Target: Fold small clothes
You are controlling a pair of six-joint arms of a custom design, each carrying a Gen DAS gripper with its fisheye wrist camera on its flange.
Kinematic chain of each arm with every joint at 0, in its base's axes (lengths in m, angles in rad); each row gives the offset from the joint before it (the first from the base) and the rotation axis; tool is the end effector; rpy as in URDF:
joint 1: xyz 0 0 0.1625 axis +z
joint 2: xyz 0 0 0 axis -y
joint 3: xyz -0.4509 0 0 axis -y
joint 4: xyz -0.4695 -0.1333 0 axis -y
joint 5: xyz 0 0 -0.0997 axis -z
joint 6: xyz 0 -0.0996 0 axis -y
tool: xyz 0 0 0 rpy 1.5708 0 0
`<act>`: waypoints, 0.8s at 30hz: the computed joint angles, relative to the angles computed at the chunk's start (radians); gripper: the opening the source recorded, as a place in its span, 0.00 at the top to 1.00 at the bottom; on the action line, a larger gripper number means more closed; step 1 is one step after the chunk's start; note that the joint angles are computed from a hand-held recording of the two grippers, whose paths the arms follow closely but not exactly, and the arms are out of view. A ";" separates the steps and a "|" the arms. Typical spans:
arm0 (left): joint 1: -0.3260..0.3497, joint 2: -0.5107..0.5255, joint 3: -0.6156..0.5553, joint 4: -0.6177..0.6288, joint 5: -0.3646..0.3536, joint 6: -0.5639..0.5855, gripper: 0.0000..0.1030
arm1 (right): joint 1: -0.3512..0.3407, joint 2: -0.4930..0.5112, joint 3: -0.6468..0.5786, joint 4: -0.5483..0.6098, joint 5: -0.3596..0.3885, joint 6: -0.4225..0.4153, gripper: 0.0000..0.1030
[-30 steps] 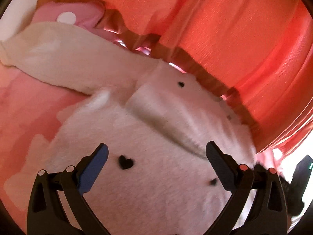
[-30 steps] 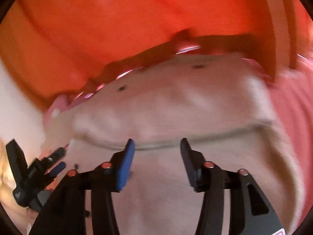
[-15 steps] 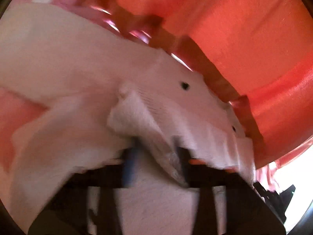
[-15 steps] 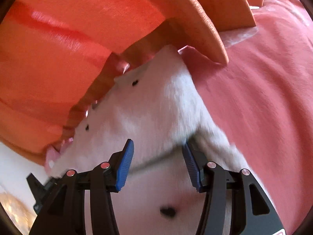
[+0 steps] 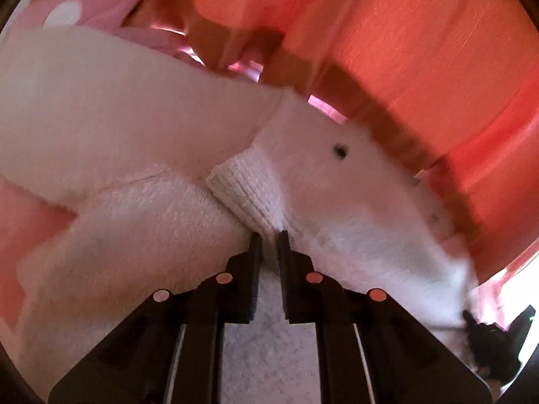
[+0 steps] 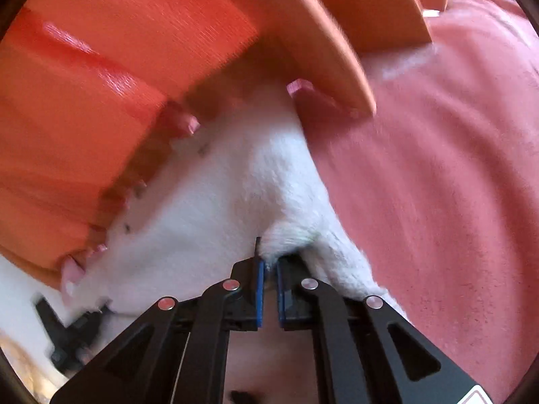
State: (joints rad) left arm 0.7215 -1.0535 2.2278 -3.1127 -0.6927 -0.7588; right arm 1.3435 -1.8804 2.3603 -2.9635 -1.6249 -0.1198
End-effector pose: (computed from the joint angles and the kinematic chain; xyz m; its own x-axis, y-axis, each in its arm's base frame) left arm -0.2519 -0.5012 0.0978 -0.9389 -0.2087 -0.2738 0.0753 0.6515 -0.7549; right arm 0.0303 -0.4368 0.3933 -0.9728 0.1936 0.1274 0.0217 0.6234 -0.7816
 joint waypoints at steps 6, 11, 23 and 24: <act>0.017 0.000 0.012 -0.053 -0.028 -0.024 0.91 | -0.004 0.045 -0.023 0.045 -0.076 0.033 0.98; 0.009 -0.039 0.047 -0.153 -0.080 -0.035 0.92 | 0.121 0.032 -0.020 -0.044 -0.270 0.065 0.81; 0.017 -0.039 -0.035 -0.056 -0.088 0.030 0.90 | 0.155 0.370 -0.307 -0.001 -0.454 -0.131 0.65; 0.016 -0.036 -0.033 -0.094 -0.094 0.056 0.90 | 0.153 0.365 -0.297 -0.011 -0.442 -0.135 0.79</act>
State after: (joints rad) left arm 0.7380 -1.0895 2.1947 -3.2070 -0.7871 -0.7033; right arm 1.4965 -1.5156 2.0637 -2.9748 -2.0670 -0.2551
